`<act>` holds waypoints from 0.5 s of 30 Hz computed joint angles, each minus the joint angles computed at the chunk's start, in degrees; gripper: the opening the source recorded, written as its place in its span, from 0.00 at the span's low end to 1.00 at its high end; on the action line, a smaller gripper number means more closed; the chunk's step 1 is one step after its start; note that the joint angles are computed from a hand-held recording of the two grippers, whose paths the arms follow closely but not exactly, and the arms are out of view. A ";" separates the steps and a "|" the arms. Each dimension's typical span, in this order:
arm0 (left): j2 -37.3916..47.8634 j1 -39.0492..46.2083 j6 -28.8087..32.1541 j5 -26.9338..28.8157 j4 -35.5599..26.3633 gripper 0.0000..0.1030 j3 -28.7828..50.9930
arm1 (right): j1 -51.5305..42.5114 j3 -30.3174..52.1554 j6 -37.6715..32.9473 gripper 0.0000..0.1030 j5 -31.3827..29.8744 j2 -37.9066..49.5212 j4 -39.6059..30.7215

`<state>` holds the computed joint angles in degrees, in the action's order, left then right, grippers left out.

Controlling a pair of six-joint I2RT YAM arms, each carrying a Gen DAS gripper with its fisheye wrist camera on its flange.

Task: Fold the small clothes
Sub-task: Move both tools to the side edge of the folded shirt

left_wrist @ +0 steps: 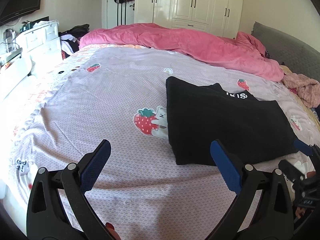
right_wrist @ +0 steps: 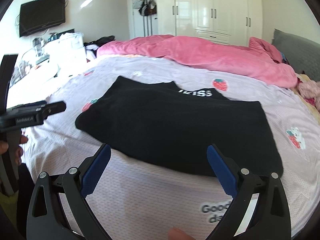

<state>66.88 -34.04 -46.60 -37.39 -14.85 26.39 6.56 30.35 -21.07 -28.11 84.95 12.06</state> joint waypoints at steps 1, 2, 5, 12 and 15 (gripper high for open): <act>-0.38 0.34 0.02 0.01 0.03 0.91 -0.26 | 1.24 -0.26 0.00 0.94 0.82 -0.01 0.43; -0.72 0.80 0.13 -0.01 0.03 0.91 -0.53 | 2.24 -0.72 0.16 0.94 1.45 -0.40 0.67; -1.17 1.55 0.32 -0.62 -0.21 0.91 -0.97 | 5.00 -0.81 0.57 0.94 3.12 0.02 1.20; -0.83 5.04 1.96 0.01 1.58 0.91 -2.55 | 10.60 0.20 1.73 0.94 6.88 2.18 2.81; -0.33 6.88 3.03 1.04 2.97 0.91 -3.18 | 12.60 1.15 2.29 0.94 8.42 3.60 3.32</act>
